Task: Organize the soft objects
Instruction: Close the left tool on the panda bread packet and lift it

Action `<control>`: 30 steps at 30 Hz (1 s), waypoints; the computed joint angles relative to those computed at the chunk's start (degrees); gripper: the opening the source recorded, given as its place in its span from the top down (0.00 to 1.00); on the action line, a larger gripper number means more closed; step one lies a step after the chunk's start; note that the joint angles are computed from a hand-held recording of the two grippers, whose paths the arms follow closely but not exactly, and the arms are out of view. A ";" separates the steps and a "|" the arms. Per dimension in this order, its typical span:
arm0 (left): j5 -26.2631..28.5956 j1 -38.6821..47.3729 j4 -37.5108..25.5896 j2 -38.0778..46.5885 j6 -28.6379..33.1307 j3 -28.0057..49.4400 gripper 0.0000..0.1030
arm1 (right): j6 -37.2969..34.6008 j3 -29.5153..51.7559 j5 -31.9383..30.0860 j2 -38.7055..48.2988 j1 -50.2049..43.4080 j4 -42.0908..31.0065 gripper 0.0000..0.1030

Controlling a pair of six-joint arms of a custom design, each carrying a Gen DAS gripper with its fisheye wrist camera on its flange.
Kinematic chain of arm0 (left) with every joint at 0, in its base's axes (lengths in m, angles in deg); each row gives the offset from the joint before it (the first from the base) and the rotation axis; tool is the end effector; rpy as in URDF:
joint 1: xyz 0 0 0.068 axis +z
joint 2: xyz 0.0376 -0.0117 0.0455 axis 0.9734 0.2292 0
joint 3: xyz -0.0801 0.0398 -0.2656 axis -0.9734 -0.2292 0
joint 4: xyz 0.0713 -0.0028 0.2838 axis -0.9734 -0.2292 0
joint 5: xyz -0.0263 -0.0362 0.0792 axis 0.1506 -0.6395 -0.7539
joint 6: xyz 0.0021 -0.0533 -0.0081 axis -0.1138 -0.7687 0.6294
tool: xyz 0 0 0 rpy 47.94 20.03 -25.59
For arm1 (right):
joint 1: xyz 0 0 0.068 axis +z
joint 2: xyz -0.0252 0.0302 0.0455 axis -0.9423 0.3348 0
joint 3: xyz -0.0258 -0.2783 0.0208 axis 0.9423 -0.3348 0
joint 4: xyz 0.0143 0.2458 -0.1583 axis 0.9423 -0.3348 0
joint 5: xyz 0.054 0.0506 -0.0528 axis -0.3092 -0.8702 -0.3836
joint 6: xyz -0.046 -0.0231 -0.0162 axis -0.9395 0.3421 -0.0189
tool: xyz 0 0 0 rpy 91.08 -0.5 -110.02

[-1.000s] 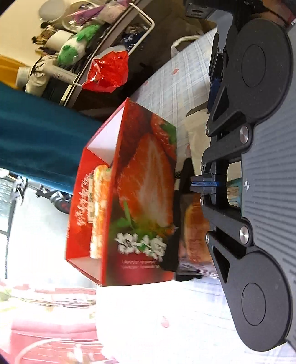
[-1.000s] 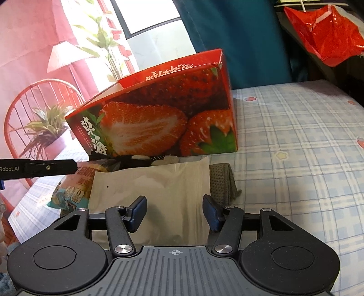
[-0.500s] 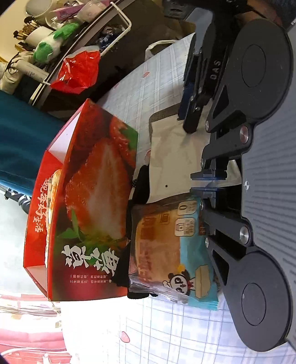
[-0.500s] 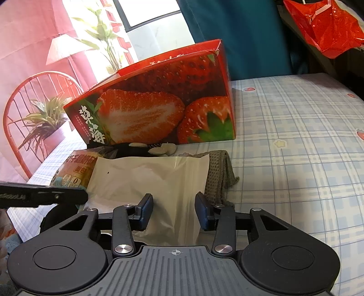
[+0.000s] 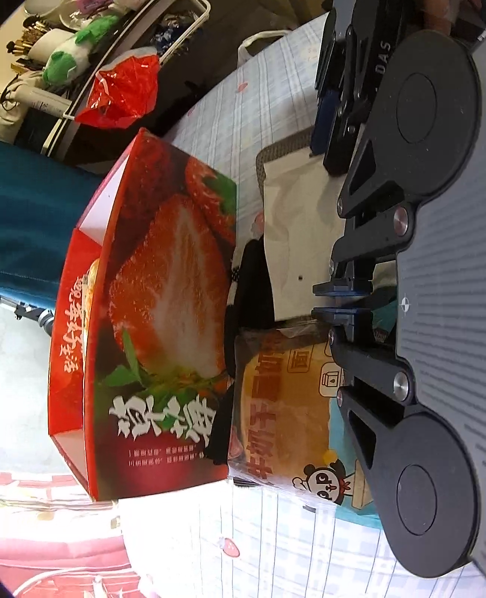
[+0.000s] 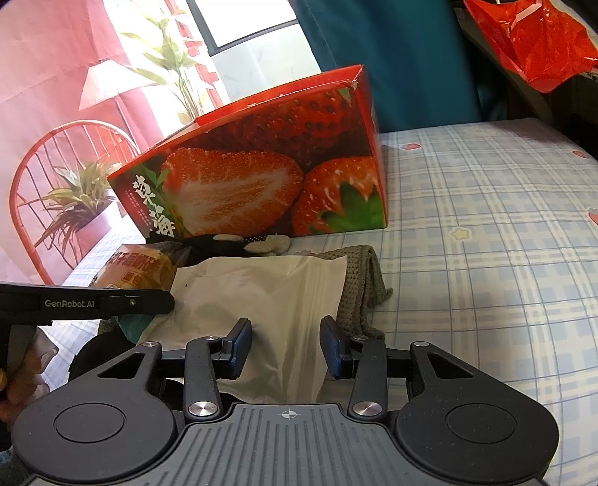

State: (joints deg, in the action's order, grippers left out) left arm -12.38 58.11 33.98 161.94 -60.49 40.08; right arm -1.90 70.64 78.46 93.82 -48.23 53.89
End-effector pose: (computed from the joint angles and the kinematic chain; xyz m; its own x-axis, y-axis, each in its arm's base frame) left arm 0.2815 -0.0978 0.1378 -0.7469 0.0569 -0.6624 0.2329 0.9556 -0.1805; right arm 0.2764 0.1197 0.0786 -0.6988 0.0983 -0.7085 -0.2714 0.8800 0.3897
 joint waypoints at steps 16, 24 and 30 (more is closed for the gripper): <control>4.64 1.58 -1.88 -6.95 -1.08 -2.52 0.73 | 0.68 0.53 -0.14 -0.05 -0.14 -1.06 0.64; 8.48 11.96 -5.89 -11.40 3.36 -1.96 0.67 | -4.33 3.67 3.73 -2.85 2.98 -6.51 0.68; 12.91 19.55 -7.38 -9.54 6.49 -1.56 0.66 | -9.20 7.77 7.87 -3.23 7.14 -9.58 0.68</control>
State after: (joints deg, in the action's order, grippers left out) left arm 0.53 77.66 26.60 152.39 -53.99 38.52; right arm -11.10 78.41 86.34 90.59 -41.10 44.31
